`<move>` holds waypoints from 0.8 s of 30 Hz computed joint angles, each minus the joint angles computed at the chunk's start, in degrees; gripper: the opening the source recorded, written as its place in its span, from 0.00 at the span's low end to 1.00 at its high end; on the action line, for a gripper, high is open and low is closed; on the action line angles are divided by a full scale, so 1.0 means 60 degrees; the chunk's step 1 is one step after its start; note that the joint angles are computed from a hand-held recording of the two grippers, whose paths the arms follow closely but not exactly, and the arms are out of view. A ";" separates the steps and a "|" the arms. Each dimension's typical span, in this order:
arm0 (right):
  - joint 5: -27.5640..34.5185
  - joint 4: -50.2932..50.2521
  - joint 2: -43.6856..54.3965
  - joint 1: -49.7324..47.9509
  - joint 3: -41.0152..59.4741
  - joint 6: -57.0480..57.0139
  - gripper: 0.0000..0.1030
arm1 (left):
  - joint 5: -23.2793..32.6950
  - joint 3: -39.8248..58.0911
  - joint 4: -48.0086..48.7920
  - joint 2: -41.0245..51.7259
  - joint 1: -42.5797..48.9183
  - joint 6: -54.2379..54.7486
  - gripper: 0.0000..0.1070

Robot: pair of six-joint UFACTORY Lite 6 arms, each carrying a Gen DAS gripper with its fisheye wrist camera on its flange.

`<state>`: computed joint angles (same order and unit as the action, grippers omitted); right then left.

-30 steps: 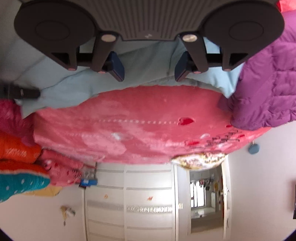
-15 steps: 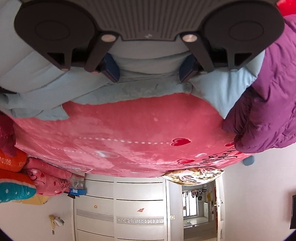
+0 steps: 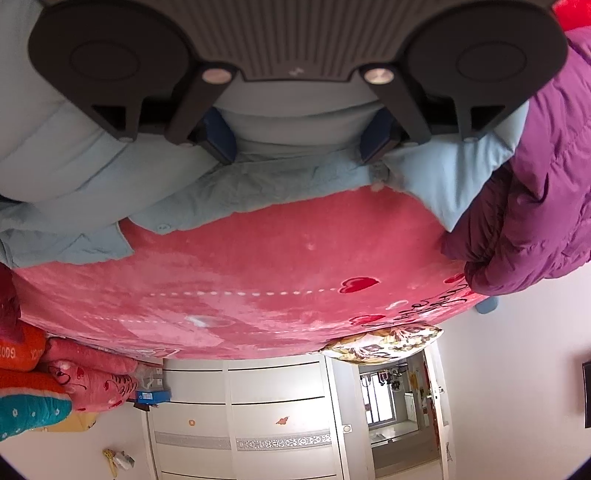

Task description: Fold large clothes

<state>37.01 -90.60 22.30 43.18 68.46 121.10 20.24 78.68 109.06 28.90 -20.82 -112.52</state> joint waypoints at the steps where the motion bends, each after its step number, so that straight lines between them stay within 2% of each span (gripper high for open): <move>1: -0.0042 -0.0077 -0.0100 -0.0016 -0.0102 0.0103 1.00 | 0.0066 -0.0022 -0.0008 -0.0013 -0.0026 0.0021 0.71; 5: -0.0972 -0.1645 -0.1160 -0.0448 -0.1303 0.2023 1.00 | 0.0122 0.0104 -0.0882 -0.0084 -0.0068 0.0902 0.75; 8: -0.1498 -0.3341 -0.2731 -0.0722 -0.2880 0.4169 1.00 | -0.0001 0.0216 -0.3115 -0.0520 -0.0093 0.3251 0.76; 10: -0.1521 -0.3301 -0.3814 -0.0786 -0.3673 0.4514 1.00 | -0.0023 -0.0315 -0.3606 -0.1340 -0.0158 0.3686 0.78; 12: -0.1532 -0.2582 -0.4769 -0.0897 -0.4219 0.4675 1.00 | -0.0142 -0.1298 -0.3284 -0.2560 -0.0182 0.3164 0.83; 15: -0.2214 -0.2926 -0.6333 -0.1405 -0.5371 0.6249 1.00 | -0.0275 -0.2572 -0.4069 -0.4251 -0.0147 0.3807 0.86; 17: -0.2485 -0.2204 -0.7191 -0.1538 -0.6058 0.6072 1.00 | -0.0233 -0.3234 -0.5865 -0.5339 -0.0076 0.5572 0.87; 20: -0.2294 0.0022 -0.8454 -0.1305 -0.6966 0.4478 1.00 | -0.0615 -0.4436 -0.8863 -0.7066 0.0444 0.8472 0.87; 24: -0.3109 0.1225 -1.1116 -0.1569 -0.8573 0.4412 1.00 | -0.0881 -0.5811 -1.2861 -0.9061 0.1517 1.2130 0.87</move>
<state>18.35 -83.25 -44.39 33.77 17.02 147.58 14.95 43.82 31.90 -25.47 -11.72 -39.74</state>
